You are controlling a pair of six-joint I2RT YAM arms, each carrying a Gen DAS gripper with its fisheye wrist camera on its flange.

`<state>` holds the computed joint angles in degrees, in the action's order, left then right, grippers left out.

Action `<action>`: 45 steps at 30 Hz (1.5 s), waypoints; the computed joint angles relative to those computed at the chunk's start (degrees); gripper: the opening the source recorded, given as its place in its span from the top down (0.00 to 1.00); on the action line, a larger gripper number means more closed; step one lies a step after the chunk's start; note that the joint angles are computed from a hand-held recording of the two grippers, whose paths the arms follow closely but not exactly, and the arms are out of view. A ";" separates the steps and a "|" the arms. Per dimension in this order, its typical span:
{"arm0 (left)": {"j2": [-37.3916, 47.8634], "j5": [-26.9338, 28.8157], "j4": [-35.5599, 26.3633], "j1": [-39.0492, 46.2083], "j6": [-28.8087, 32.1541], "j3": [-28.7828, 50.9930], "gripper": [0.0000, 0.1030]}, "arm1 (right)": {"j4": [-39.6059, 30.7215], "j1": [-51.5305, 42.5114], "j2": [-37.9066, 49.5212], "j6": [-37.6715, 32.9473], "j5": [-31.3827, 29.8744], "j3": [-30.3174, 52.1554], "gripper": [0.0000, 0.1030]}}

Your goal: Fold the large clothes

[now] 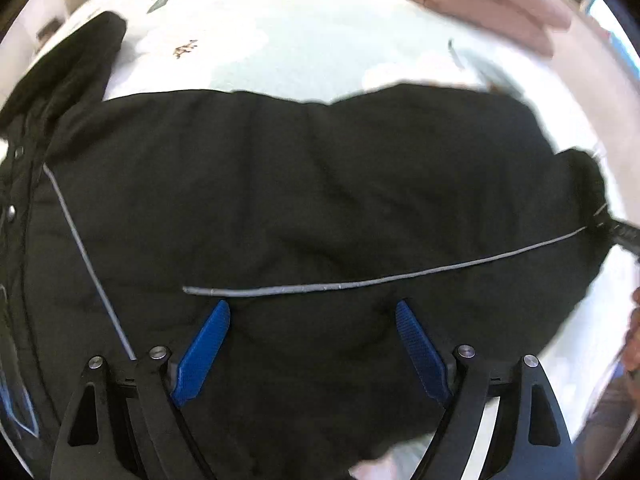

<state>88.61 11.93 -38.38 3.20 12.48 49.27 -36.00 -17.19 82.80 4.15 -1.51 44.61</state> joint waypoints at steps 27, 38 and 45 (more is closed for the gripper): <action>34.67 12.58 -41.56 65.22 53.93 62.52 0.17 | -22.70 80.52 46.38 50.23 13.83 74.30 0.77; 46.46 12.96 -49.16 65.30 53.78 76.57 0.17 | -21.58 71.81 32.86 56.50 19.71 49.50 0.30; 44.96 12.61 -46.59 62.91 53.77 73.29 0.17 | -19.64 66.25 43.76 52.35 17.31 51.97 0.30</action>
